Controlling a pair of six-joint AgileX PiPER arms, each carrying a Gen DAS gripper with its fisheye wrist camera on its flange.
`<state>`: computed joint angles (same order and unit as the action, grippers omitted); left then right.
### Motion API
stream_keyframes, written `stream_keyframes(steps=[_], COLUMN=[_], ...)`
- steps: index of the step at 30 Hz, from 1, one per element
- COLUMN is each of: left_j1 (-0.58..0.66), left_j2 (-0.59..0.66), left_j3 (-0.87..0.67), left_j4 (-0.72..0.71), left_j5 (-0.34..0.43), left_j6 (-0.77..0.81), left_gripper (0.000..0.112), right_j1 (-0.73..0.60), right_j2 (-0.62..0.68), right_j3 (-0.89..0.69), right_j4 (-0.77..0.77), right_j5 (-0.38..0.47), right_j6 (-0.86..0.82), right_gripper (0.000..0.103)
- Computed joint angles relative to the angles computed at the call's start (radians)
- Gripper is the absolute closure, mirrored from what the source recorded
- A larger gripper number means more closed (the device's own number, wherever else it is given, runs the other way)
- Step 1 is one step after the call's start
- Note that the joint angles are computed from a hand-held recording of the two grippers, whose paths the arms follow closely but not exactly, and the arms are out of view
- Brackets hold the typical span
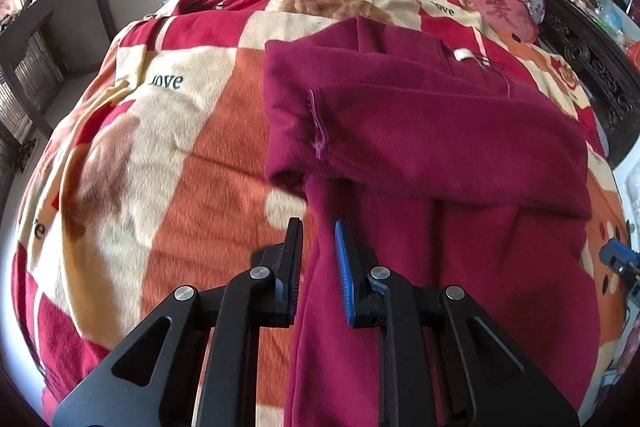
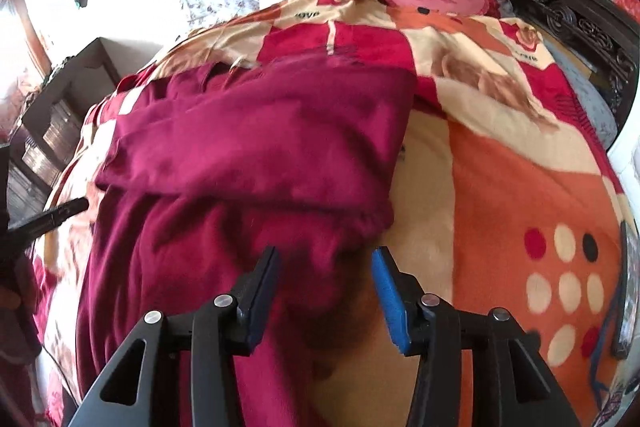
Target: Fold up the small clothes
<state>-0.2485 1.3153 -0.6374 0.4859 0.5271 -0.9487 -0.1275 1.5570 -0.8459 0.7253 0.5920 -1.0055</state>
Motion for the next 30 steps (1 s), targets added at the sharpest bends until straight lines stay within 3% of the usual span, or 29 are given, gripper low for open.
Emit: stream_keyframes(steps=[6,11,13,14,15,19,23,28,30], left_j1=[-0.053,-0.068,-0.086,-0.101,-0.121,-0.157,-0.203,-0.263,-0.271], left_j2=[-0.080,-0.185,-0.229,-0.247,-0.280,-0.375,-0.432,-0.476,-0.495], left_j3=[0.048,0.117,0.152,0.166,0.191,0.260,0.298,0.337,0.347], left_j4=[-0.030,-0.144,-0.157,-0.147,-0.122,-0.147,-0.145,-0.149,-0.164], left_j5=[0.048,0.061,0.072,0.078,0.082,0.121,0.160,0.209,0.227], left_j6=[-0.006,0.069,0.063,0.037,-0.012,-0.042,-0.095,-0.155,-0.153], left_gripper=[0.096,0.094,0.070,0.053,0.049,0.049,0.049,0.049,0.049], right_j1=[-0.073,-0.161,-0.194,-0.209,-0.220,-0.234,-0.143,-0.050,-0.035], right_j2=[-0.051,-0.087,-0.097,-0.095,-0.091,-0.040,0.052,0.216,0.264], right_j3=[0.103,0.155,0.170,0.171,0.169,0.139,0.056,-0.089,-0.127], right_j4=[-0.012,0.013,0.025,0.034,0.042,0.099,0.156,0.199,0.208], right_j5=[0.002,0.051,0.072,0.083,0.092,0.103,0.049,0.048,0.060], right_j6=[-0.055,-0.134,-0.166,-0.179,-0.185,-0.179,-0.102,-0.013,-0.014], right_gripper=[0.057,0.057,0.057,0.057,0.056,0.056,0.056,0.056,0.071])
